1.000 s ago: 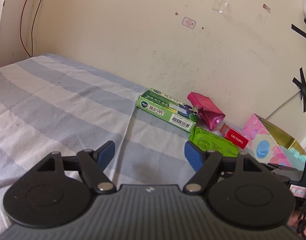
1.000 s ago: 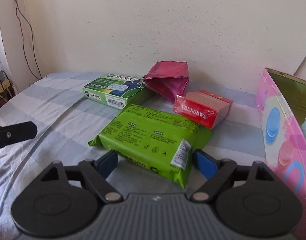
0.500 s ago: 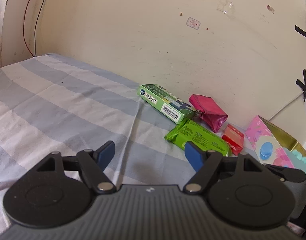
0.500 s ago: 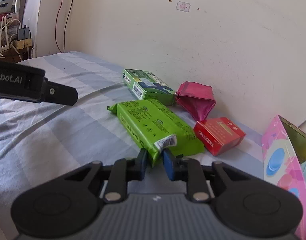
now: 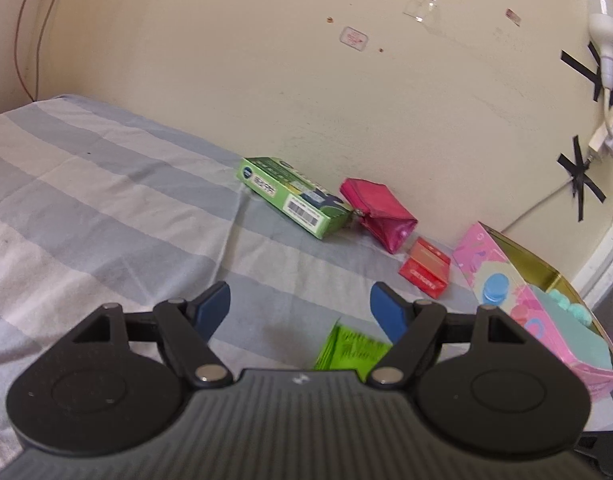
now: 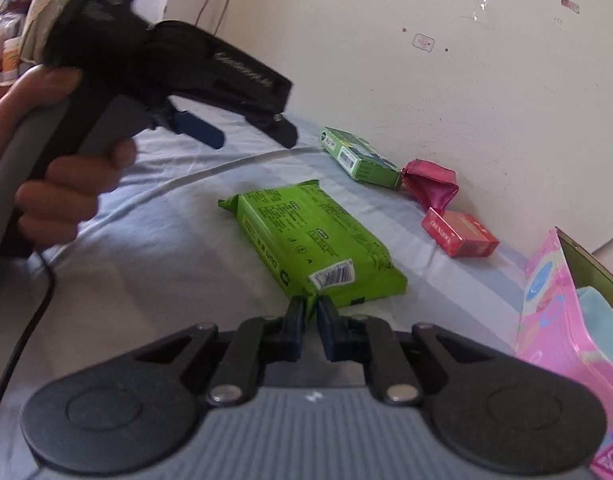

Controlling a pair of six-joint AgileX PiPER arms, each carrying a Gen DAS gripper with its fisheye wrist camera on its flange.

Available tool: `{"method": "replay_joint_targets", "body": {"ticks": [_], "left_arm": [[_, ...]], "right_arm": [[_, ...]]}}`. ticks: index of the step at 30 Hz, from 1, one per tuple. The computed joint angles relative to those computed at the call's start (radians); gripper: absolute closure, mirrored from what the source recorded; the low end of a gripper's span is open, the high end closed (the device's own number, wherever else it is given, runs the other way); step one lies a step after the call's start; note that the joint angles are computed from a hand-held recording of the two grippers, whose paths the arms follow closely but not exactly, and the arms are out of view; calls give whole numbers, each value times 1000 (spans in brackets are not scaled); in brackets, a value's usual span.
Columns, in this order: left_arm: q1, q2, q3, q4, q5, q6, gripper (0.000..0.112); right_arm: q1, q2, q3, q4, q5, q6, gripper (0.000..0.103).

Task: Organize objects
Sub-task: 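Lift the wet-wipe pack over the pink tin and release it inside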

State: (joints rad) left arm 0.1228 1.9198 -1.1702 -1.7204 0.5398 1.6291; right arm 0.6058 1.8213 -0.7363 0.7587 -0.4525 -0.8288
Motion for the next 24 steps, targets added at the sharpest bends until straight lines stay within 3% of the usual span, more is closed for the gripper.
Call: {"method": "replay_joint_targets", "body": {"ticks": [4, 8, 11, 13, 17, 21, 22, 24], "left_arm": [[-11, -12, 22, 18, 44, 64, 34], [-10, -20, 40, -3, 63, 116, 34], [9, -25, 31, 69, 70, 7, 34], [48, -39, 43, 120, 124, -60, 34], [96, -98, 114, 201, 157, -99, 34], [135, -97, 121, 302, 254, -189, 31], [133, -83, 109, 327, 275, -219, 26], [108, -55, 92, 357, 271, -249, 25]], "right_arm": [[4, -113, 130, 8, -14, 106, 84], [-80, -180, 171, -199, 61, 400, 53], [-114, -191, 174, -319, 61, 513, 48], [-137, -183, 171, -405, 53, 571, 44], [-188, -154, 131, -633, 106, 753, 30], [-223, -108, 69, -874, 149, 951, 28], [-229, -85, 39, -921, 167, 987, 27], [-239, -40, -27, -1022, 222, 1079, 28]]}}
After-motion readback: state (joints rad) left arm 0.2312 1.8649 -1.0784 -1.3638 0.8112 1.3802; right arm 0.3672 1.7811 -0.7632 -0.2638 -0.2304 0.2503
